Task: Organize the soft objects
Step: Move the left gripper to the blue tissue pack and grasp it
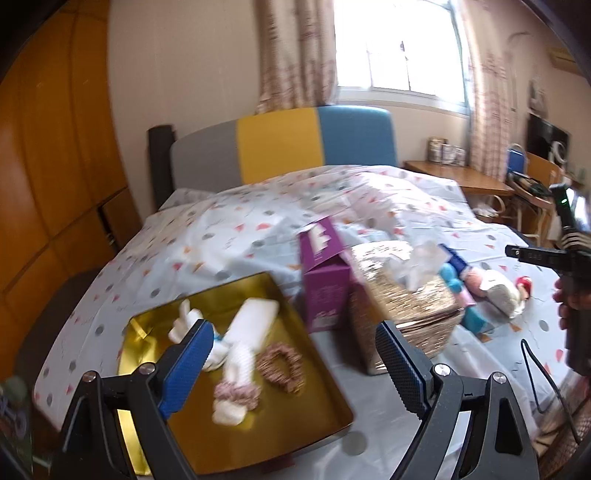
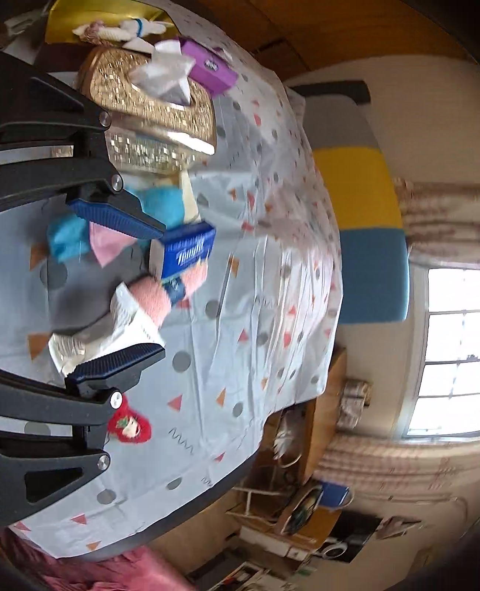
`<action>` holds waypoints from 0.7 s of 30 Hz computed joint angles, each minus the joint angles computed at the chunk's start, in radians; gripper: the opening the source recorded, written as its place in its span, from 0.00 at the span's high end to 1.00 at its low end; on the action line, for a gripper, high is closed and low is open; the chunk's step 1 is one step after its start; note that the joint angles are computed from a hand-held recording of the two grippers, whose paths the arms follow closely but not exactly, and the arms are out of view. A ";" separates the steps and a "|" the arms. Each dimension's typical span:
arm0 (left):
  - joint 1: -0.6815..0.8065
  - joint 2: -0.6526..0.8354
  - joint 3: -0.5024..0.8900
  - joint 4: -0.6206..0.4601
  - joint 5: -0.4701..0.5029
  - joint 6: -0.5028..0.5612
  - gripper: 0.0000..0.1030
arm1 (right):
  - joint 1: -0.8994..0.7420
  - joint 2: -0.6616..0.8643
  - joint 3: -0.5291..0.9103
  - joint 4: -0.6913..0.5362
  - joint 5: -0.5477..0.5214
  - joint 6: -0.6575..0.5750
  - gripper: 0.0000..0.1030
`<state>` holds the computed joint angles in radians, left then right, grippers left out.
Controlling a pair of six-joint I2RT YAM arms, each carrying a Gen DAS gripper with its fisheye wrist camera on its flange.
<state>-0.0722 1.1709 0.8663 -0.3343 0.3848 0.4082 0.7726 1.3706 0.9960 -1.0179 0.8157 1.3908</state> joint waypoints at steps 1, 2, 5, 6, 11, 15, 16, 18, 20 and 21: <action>-0.020 -0.001 0.008 -0.012 0.000 -0.001 0.13 | -0.013 -0.037 -0.048 -0.004 -0.002 0.049 0.42; -0.044 -0.005 0.010 -0.017 -0.006 -0.004 0.13 | -0.026 -0.073 -0.094 -0.005 -0.007 0.098 0.42; -0.126 -0.015 0.011 -0.021 -0.041 -0.011 0.13 | -0.079 -0.182 -0.218 0.002 -0.083 0.206 0.42; -0.149 -0.019 0.012 -0.025 -0.048 -0.017 0.13 | -0.097 -0.210 -0.243 0.004 -0.112 0.222 0.42; -0.279 -0.008 0.032 -0.047 -0.085 -0.034 0.13 | -0.140 -0.311 -0.319 0.026 -0.190 0.275 0.42; -0.385 0.073 0.129 -0.102 -0.097 -0.071 0.14 | -0.140 -0.354 -0.336 0.011 -0.196 0.319 0.42; -0.412 0.102 0.166 -0.119 -0.096 -0.089 0.15 | -0.136 -0.368 -0.342 0.007 -0.198 0.334 0.42; -0.471 0.160 0.235 -0.133 -0.118 -0.125 0.15 | -0.144 -0.395 -0.356 0.023 -0.210 0.330 0.42; -0.537 0.234 0.310 -0.143 -0.156 -0.143 0.14 | -0.154 -0.395 -0.353 0.034 -0.211 0.313 0.42; -0.571 0.286 0.365 -0.169 -0.180 -0.151 0.14 | -0.155 -0.398 -0.353 0.039 -0.211 0.308 0.42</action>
<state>-0.6434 1.4568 1.2311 -0.5034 0.2046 0.2567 0.6174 0.9726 0.6434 -0.9792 0.6042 1.6991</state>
